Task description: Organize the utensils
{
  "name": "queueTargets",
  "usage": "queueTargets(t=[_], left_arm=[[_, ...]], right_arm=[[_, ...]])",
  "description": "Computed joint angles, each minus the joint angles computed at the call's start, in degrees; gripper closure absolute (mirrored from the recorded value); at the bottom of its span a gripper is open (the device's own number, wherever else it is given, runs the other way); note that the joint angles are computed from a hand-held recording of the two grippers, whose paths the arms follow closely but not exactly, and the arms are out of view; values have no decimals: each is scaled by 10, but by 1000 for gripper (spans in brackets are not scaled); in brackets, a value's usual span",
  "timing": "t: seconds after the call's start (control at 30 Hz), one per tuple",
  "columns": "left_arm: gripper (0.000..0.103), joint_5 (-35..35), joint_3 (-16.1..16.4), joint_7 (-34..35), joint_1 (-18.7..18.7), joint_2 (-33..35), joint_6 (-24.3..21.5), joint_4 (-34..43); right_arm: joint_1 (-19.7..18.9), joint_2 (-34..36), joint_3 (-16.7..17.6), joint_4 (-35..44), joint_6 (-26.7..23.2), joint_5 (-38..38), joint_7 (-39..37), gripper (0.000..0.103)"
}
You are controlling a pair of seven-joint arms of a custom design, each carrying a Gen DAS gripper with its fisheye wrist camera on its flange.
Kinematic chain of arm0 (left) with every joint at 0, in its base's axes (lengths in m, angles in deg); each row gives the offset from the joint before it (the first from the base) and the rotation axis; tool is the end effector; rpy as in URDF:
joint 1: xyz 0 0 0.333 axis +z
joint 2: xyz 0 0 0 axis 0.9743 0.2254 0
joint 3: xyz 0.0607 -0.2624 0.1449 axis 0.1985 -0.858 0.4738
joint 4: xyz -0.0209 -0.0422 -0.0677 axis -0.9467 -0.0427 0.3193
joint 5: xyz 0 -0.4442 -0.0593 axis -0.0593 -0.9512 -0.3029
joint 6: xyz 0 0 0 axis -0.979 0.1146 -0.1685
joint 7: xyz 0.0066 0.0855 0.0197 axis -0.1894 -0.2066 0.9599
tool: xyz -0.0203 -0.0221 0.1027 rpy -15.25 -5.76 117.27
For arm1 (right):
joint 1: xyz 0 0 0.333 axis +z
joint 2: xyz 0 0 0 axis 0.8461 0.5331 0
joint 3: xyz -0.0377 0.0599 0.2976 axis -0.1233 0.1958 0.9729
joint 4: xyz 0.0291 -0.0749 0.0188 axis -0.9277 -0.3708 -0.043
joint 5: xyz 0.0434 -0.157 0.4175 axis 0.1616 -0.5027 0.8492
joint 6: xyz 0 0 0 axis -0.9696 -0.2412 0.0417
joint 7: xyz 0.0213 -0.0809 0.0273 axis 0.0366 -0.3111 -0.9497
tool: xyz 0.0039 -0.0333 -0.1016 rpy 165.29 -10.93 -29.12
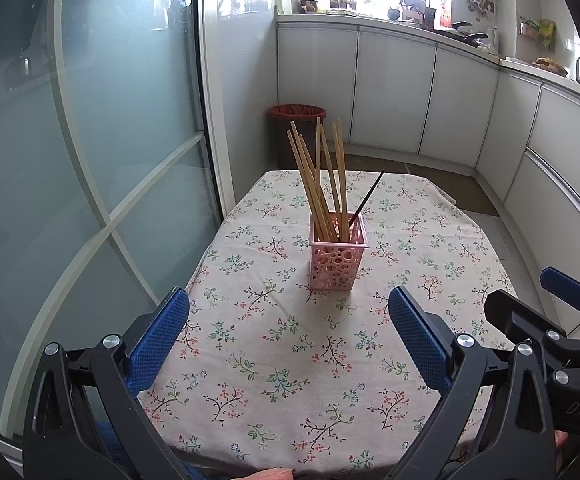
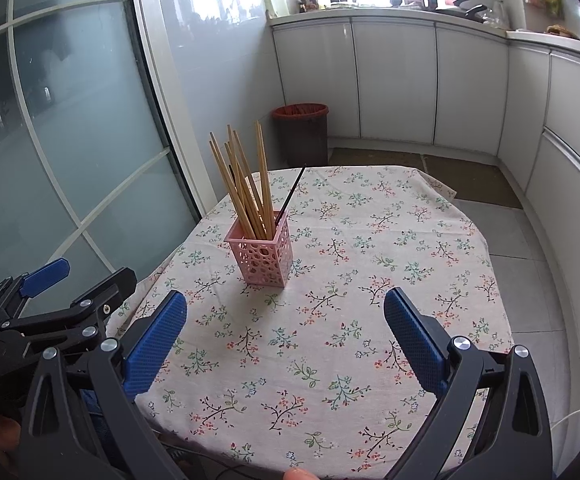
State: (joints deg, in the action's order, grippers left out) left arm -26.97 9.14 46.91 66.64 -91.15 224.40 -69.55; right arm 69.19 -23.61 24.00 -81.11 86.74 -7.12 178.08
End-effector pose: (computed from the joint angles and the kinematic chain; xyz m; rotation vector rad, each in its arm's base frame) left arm 0.4548 -0.2173 0.7246 -1.5071 1.9259 -0.9029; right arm 0.4118 0.2197 0.7006 -1.5045 1.8024 -0.7099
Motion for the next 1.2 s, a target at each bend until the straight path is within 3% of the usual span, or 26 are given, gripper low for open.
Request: queueTargets(t=[1.2], left_arm=[[7,4,0,-1,2,3,3,2]], right_arm=[[2,6,0,3,2,-1,2,7]])
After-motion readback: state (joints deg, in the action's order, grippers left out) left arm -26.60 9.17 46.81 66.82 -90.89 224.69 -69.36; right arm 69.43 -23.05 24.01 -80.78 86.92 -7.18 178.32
